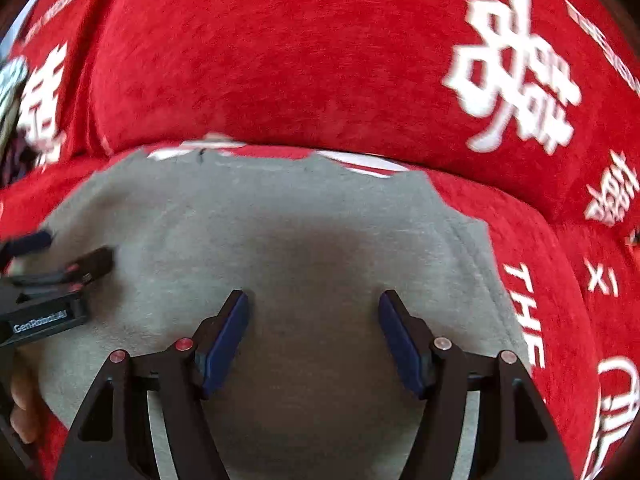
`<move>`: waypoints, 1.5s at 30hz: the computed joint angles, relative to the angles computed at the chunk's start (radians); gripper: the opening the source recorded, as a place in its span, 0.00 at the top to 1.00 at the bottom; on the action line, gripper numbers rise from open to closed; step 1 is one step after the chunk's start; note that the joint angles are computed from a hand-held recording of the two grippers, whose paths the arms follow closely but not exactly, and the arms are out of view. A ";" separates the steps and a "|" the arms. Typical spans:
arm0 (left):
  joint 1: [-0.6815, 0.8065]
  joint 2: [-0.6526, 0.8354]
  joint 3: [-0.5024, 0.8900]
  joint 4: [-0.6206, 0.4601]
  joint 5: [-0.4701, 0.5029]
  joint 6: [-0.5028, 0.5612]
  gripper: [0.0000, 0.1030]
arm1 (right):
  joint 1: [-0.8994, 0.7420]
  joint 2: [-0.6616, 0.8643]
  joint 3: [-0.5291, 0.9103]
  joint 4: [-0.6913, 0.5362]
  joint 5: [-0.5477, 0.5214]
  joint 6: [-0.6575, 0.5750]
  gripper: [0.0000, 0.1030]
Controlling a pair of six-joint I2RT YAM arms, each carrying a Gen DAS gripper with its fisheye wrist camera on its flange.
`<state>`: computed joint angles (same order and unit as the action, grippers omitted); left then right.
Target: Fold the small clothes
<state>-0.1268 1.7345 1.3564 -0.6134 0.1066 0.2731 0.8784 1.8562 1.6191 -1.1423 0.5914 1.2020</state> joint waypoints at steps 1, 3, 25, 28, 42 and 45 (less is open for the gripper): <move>0.022 0.009 0.017 -0.014 0.013 0.009 0.03 | -0.004 -0.053 -0.057 -0.008 -0.001 0.059 0.32; 0.040 0.000 0.019 -0.033 0.023 0.017 0.03 | -0.011 -0.137 -0.159 0.003 0.005 0.121 0.32; 0.236 -0.358 -0.355 -0.017 0.239 0.195 0.03 | 0.312 -0.064 -0.089 -0.189 0.081 0.429 0.31; 0.299 -0.355 -0.352 -0.051 0.309 0.232 0.03 | 0.379 -0.126 -0.169 -0.234 0.100 0.547 0.31; 0.525 -0.053 -0.010 -0.446 0.628 0.199 0.03 | 0.339 -0.054 0.041 -0.273 0.172 0.457 0.29; 0.552 0.043 0.065 -0.537 0.760 0.211 0.03 | 0.302 -0.015 0.066 -0.188 0.143 0.381 0.29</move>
<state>0.4250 1.7774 1.4213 -1.1501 0.8662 0.4840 1.1808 1.8412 1.6847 -1.3306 0.7341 1.5831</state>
